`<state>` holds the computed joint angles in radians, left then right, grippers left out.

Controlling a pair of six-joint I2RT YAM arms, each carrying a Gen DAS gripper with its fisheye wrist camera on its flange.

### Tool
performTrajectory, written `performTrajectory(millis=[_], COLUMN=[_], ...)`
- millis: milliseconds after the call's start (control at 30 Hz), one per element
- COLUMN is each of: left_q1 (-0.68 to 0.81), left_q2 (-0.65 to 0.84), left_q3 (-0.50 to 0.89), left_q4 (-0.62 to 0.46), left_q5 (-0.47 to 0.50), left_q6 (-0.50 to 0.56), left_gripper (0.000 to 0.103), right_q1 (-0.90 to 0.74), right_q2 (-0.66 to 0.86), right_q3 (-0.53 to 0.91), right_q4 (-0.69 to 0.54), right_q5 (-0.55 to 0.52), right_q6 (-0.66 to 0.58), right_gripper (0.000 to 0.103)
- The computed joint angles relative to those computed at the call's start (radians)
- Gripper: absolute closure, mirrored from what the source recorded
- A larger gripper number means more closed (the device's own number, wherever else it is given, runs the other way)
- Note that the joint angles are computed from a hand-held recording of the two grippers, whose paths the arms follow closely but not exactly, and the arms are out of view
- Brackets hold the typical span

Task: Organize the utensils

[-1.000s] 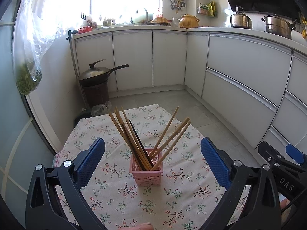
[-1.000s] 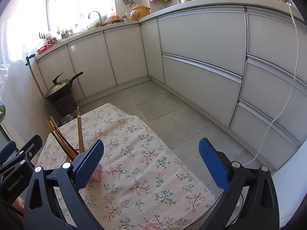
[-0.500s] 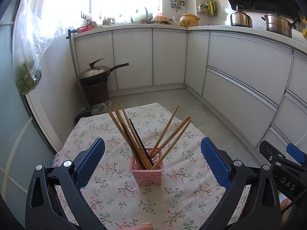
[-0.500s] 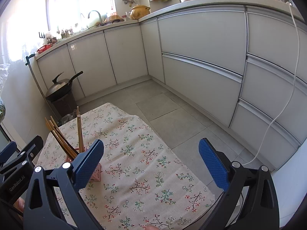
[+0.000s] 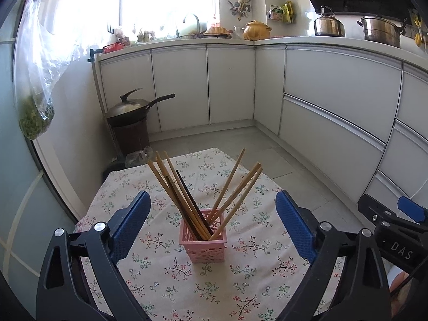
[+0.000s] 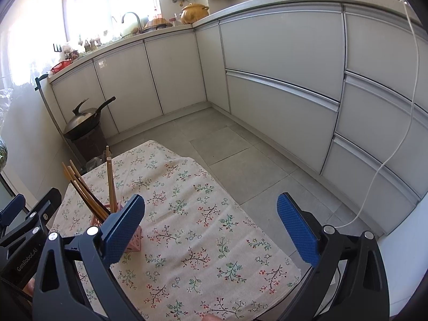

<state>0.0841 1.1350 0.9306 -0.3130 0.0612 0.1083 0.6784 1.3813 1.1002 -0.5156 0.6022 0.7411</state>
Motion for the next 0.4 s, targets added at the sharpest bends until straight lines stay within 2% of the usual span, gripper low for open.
performTrajectory(millis=[133,233,400], left_q1=[0.000,0.000,-0.004], left_q2=[-0.002,-0.002,-0.011], left_q3=[0.001,0.016,0.022], left_q4=[0.000,-0.022,-0.033], left_q5=[0.009,0.014,0.005], left_q6=[0.000,-0.012,-0.030], left_gripper=[0.013,0.006,0.007], right_q1=[-0.004,-0.006,-0.004], right_q2=[0.004,0.003,0.001], right_q3=[0.001,0.000,-0.002], right_q4=[-0.002,-0.001,0.005], right_q5=[-0.001,-0.003,0.001], right_q6=[0.002,0.003,0.003], right_gripper=[0.007,0.007,0.007])
